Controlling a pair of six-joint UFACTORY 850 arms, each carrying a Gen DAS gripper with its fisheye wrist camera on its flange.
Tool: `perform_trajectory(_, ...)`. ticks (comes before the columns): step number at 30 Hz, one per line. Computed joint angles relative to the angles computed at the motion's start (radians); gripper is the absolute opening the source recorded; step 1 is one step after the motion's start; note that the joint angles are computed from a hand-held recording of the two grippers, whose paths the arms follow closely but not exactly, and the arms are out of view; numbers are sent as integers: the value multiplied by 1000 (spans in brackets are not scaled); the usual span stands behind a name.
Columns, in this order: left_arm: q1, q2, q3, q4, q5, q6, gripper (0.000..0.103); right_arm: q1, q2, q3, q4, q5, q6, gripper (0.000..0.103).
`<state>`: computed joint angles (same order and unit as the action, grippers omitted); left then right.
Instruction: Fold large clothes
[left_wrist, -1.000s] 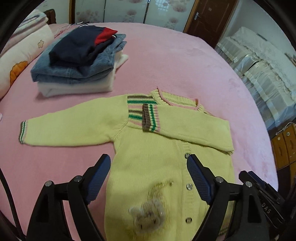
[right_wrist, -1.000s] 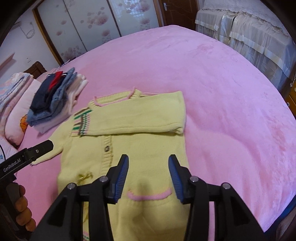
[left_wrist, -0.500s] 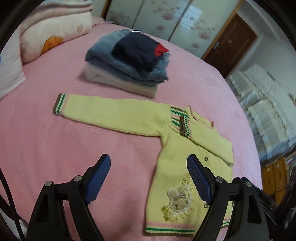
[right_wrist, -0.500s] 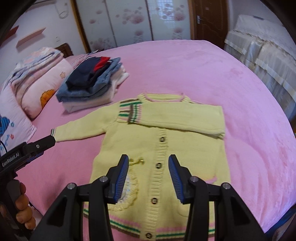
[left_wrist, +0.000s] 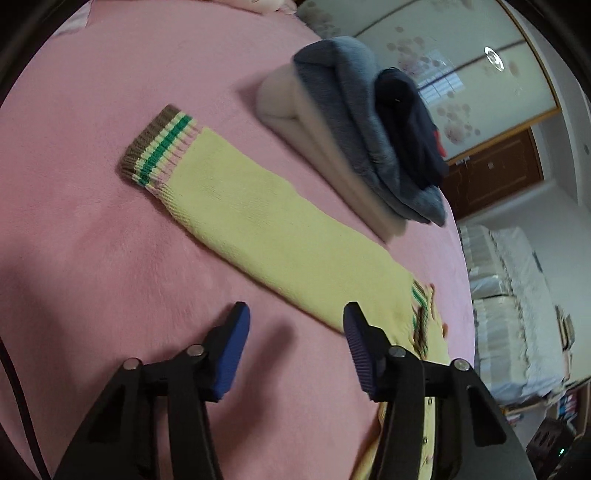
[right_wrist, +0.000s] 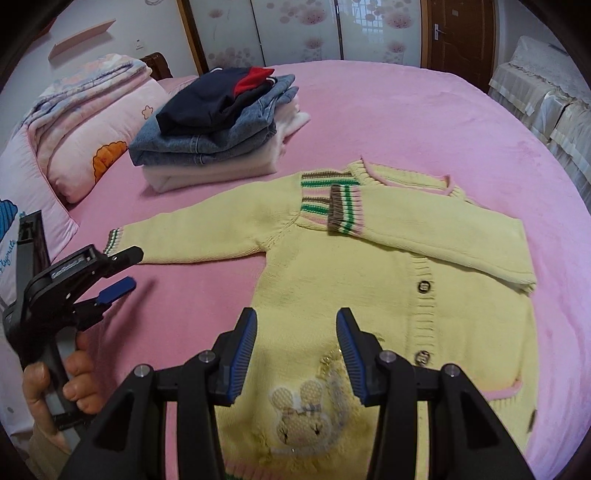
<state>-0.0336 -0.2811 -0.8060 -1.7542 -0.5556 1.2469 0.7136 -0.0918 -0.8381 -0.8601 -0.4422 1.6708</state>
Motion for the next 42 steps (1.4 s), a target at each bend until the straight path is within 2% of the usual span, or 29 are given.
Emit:
perform_trajectory(5, 18, -88, -50, -98, -29, 32, 34, -26, -37, -12, -14, 39, 7, 45)
perform_trajectory(6, 16, -97, -59, -113, -22, 31, 27, -30, -38, -10, -19, 45, 13, 45)
perform_trajectory(7, 12, -104, -68, -122, -5, 27, 15, -32, -38, -7, -25, 50, 19, 45)
perform_trajectory(10, 2, -117, -90, -152, 44, 5, 6, -43, -38, 3, -28, 71, 25, 45)
perform_trajectory(12, -42, -91, -97, -193, 153, 45, 5, -50, -24, 22, -31, 90, 33, 45)
perform_trajectory(14, -101, -57, -106, -291, 265, 183, 5, -56, -11, 39, -46, 98, 51, 45)
perform_trajectory(18, -227, 2, -144, -488, 368, 491, 4, -81, 44, 96, -103, 113, 134, 45)
perform_trajectory(20, -285, 20, -167, -439, 396, 493, 4, -97, 74, 124, -124, 112, 170, 45)
perform_trajectory(24, -430, -4, -256, -37, 418, 195, 5, -146, 169, 204, -157, 104, 239, 45)
perform_trajectory(26, -490, -58, -307, 172, 404, 14, 9, -174, 220, 247, -149, 94, 241, 45)
perform_trajectory(28, -538, -137, -361, 381, 340, -185, 35, -198, 263, 287, -129, 84, 234, 45)
perform_trajectory(29, -549, -164, -382, 486, 310, -290, 42, -212, 281, 306, -111, 84, 221, 45)
perform_trajectory(30, -559, -196, -407, 590, 274, -394, 53, -221, 296, 321, -100, 84, 215, 45)
perform_trajectory(32, -575, -226, -433, 746, 241, -565, 57, -242, 324, 350, -78, 89, 196, 45)
perform_trajectory(34, -577, -225, -428, 746, 224, -573, 60, -255, 343, 371, -76, 96, 195, 45)
perform_trajectory(38, -533, -193, -393, 545, 119, -403, 67, -276, 352, 394, -138, 136, 258, 45)
perform_trajectory(42, -492, -114, -308, 435, 71, -314, 74, -263, 344, 388, -240, 158, 351, 45)
